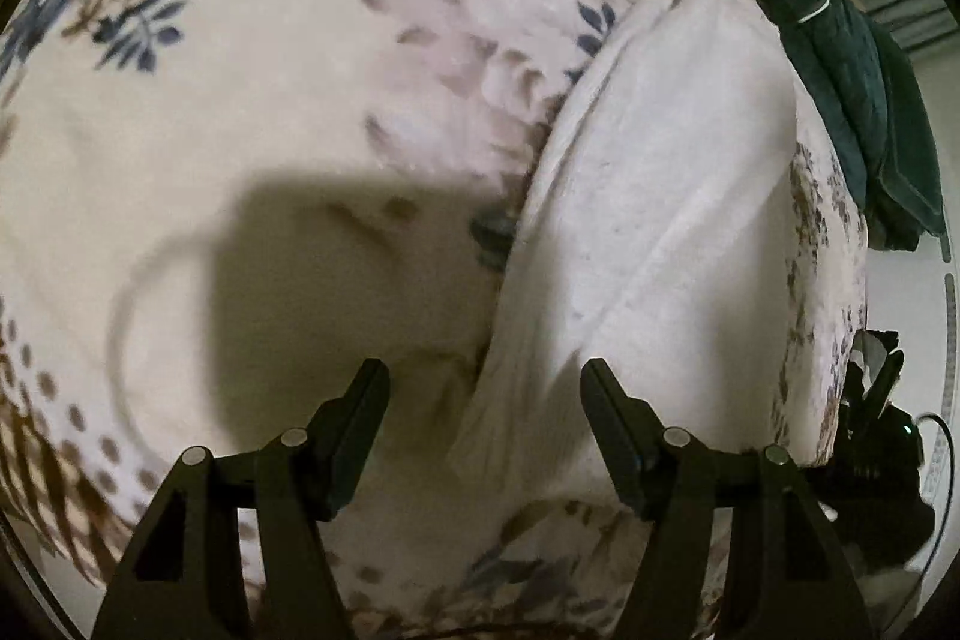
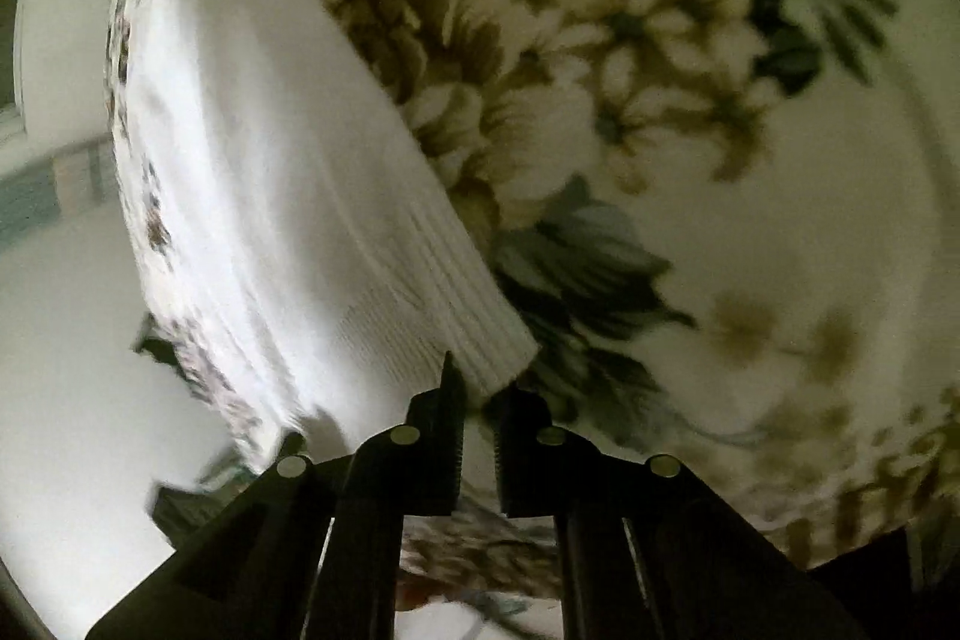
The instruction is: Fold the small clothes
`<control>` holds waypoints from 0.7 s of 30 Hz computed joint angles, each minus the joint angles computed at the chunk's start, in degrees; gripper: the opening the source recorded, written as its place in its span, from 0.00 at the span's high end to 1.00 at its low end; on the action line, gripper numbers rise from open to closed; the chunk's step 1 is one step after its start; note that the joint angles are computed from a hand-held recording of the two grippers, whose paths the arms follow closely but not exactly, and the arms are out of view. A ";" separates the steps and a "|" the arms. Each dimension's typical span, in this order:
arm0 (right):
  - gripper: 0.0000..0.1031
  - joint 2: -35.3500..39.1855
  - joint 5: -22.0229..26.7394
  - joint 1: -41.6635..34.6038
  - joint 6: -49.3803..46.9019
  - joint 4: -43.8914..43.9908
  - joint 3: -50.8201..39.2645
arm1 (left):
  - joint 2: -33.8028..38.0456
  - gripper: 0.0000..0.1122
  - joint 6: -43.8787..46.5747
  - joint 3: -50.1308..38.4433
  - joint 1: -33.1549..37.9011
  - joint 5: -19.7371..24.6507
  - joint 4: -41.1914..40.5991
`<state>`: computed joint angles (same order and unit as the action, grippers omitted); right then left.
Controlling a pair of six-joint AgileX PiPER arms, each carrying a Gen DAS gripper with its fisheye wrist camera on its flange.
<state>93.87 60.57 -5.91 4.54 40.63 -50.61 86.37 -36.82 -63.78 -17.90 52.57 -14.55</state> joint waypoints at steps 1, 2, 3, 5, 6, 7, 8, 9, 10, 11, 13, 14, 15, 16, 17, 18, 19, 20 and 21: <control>0.93 -1.40 0.30 -0.40 0.29 -1.47 0.68 | 0.65 0.43 0.53 -0.58 -0.26 0.19 -0.01; 0.93 -2.07 0.12 1.49 1.30 -0.66 1.28 | 1.23 0.43 1.26 -1.30 -0.69 0.60 0.21; 0.93 -1.89 1.00 1.08 0.02 0.70 2.16 | 1.67 0.43 2.18 -1.96 -1.01 1.04 0.18; 0.89 -1.93 1.53 -1.74 -2.80 4.82 3.38 | 2.31 0.44 3.87 -3.15 -1.25 2.23 -0.10; 0.89 -1.19 1.78 -3.87 -5.47 9.23 4.73 | 2.42 0.44 4.62 -3.66 -1.22 2.92 -0.08; 0.89 -0.46 4.10 -6.52 -7.10 13.36 5.54 | 2.20 0.44 5.36 -3.88 -1.04 3.36 -0.36; 0.86 0.06 5.15 -7.59 -7.83 15.19 5.90 | 1.85 0.44 5.98 -3.98 -0.72 3.79 -0.86; 0.82 -0.05 6.28 -8.09 -6.49 15.05 5.75 | 1.24 0.44 6.31 -4.00 -0.37 4.20 -1.28; 0.68 -0.63 7.30 -9.13 -5.65 14.76 5.98 | 0.69 0.44 6.39 -3.93 -0.30 4.31 -1.52; 0.57 -1.44 7.64 -9.67 -5.77 15.84 6.98 | 0.24 0.44 6.84 -3.85 -0.12 4.56 -1.78; 0.56 -3.03 8.45 -9.82 -4.33 14.68 7.46 | 0.16 0.43 7.78 -4.06 0.09 5.56 -1.78; 0.56 -4.75 7.65 -8.71 -1.83 13.34 7.67 | 0.29 0.43 8.48 -4.18 0.35 6.24 -1.85; 0.56 -6.67 6.40 -7.88 -1.05 14.29 8.73 | 0.51 0.43 9.20 -4.25 0.62 6.73 -2.01; 0.56 -7.38 5.95 -7.87 -1.81 15.81 9.86 | 0.83 0.43 9.62 -4.50 0.79 7.15 -1.96; 0.56 -8.76 5.24 -7.70 -2.82 17.18 12.25 | 1.35 0.43 9.75 -4.82 0.65 7.38 -1.46; 0.56 -8.84 3.22 -6.06 -2.85 19.00 13.72 | 1.85 0.43 9.62 -5.01 0.30 7.39 -0.71; 0.56 -7.92 0.59 -4.62 -3.42 21.11 15.27 | 2.87 0.43 8.95 -5.62 -0.47 7.51 0.63; 0.56 -5.62 -2.34 -3.24 -4.71 23.14 16.06 | 3.75 0.43 8.57 -6.05 -0.80 8.04 1.82; 0.56 -3.76 -5.49 -2.31 -5.89 24.97 16.92 | 4.39 0.43 8.81 -6.06 -0.72 8.07 1.91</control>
